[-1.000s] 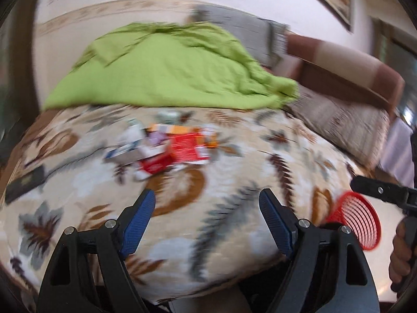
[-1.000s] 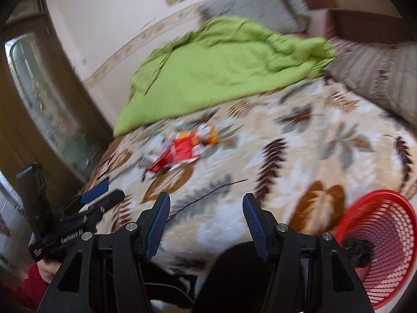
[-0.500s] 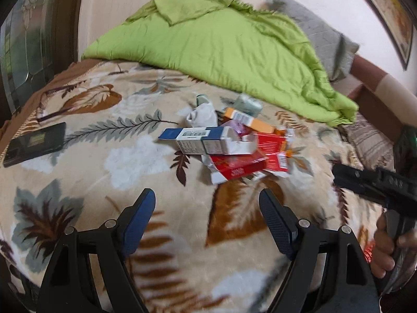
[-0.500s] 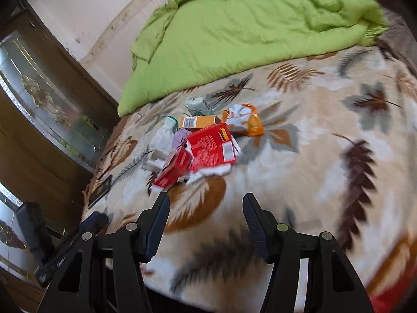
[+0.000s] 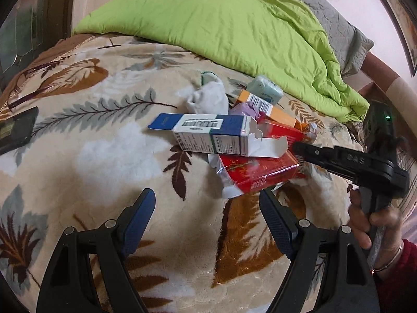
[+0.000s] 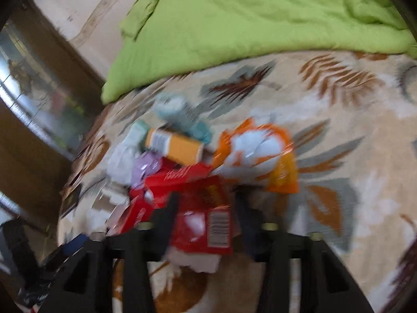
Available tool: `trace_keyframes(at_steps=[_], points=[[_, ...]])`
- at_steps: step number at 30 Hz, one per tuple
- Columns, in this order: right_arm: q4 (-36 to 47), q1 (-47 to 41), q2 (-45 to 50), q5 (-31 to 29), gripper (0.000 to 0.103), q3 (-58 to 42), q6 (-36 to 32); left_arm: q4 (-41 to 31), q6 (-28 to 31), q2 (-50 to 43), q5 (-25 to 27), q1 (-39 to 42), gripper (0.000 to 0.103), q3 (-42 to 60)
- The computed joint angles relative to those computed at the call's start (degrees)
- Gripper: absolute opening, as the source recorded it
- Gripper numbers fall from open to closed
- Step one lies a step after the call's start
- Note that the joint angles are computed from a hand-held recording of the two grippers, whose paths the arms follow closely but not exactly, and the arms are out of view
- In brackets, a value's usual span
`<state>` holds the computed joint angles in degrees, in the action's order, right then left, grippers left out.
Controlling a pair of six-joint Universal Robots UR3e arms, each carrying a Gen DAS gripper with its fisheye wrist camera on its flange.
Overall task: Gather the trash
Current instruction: 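Grasp the red cigarette pack with the right tool while the left tool grasps the blue-white medicine box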
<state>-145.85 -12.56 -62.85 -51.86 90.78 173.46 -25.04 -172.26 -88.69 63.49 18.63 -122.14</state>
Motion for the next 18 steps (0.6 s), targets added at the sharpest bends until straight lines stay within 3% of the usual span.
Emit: trace_keyframes(at_steps=[1, 4, 10, 13, 18], points=[[1.00, 0.10, -0.05, 1.54, 0.018, 0.14, -1.26, 0.21, 0.01, -0.34, 0.29, -0.32, 0.081, 0.25], [1.89, -0.62, -4.45, 7.46, 0.006, 5.61, -5.87, 0.40, 0.29, -0.40, 0.00, -0.58, 0.081, 0.28], [5.07, -5.96, -16.65, 18.54, 0.005, 18.36, -10.04, 0.51, 0.99, 0.98, -1.84, 0.32, 0.081, -0.90], [11.59, -9.87, -22.86, 24.78, 0.005, 24.64, -13.98, 1.54, 0.94, 2.10, -2.40, 0.83, 0.081, -1.86], [3.80, -14.31, -31.38, 23.40, 0.004, 33.46, -10.04, 3.11, 0.47, 3.93, -3.97, 2.22, 0.081, -3.16]])
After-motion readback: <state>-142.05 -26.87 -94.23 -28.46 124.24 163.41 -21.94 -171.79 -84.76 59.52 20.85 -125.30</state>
